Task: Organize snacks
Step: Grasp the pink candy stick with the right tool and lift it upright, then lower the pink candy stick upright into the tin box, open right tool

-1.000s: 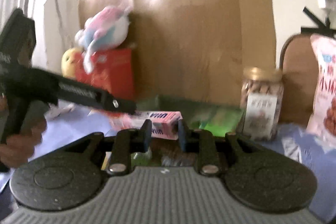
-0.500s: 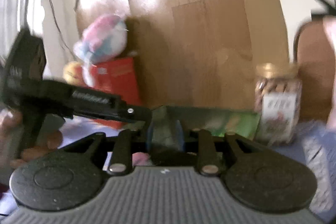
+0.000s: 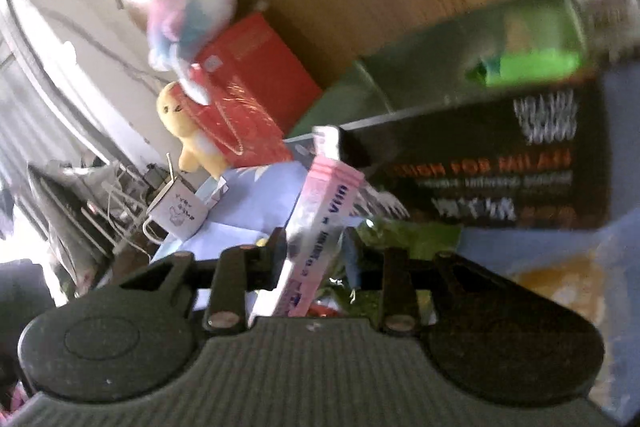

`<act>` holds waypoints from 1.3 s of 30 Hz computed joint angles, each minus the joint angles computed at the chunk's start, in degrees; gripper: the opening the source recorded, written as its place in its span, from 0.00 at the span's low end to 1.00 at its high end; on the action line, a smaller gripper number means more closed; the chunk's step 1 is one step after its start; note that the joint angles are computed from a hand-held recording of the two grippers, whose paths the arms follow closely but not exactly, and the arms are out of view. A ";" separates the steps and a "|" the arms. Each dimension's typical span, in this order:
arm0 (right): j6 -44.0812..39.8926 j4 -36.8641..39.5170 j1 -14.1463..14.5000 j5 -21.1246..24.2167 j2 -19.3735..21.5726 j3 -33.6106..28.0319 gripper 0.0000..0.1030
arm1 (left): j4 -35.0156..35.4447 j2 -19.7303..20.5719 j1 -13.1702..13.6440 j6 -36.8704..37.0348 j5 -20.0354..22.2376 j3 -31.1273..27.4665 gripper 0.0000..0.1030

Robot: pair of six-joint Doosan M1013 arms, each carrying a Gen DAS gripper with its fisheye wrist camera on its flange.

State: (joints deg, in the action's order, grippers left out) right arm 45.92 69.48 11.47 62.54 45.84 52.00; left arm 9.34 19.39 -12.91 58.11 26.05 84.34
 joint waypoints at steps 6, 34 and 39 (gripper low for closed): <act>3.99 2.25 -0.29 8.51 2.53 -2.81 0.29 | 3.05 1.31 -0.29 -2.58 0.89 -0.83 0.23; -5.97 2.03 2.52 -21.07 1.82 -6.00 0.29 | 13.85 12.57 1.40 -3.96 8.35 -22.44 0.56; -8.47 2.50 2.71 -25.40 -0.98 -1.76 0.35 | 11.86 9.68 2.63 -9.06 4.98 -18.93 0.56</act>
State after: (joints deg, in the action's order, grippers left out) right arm 37.44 71.98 14.18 37.15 44.86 50.24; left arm 21.20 29.06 -10.28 49.05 31.03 65.41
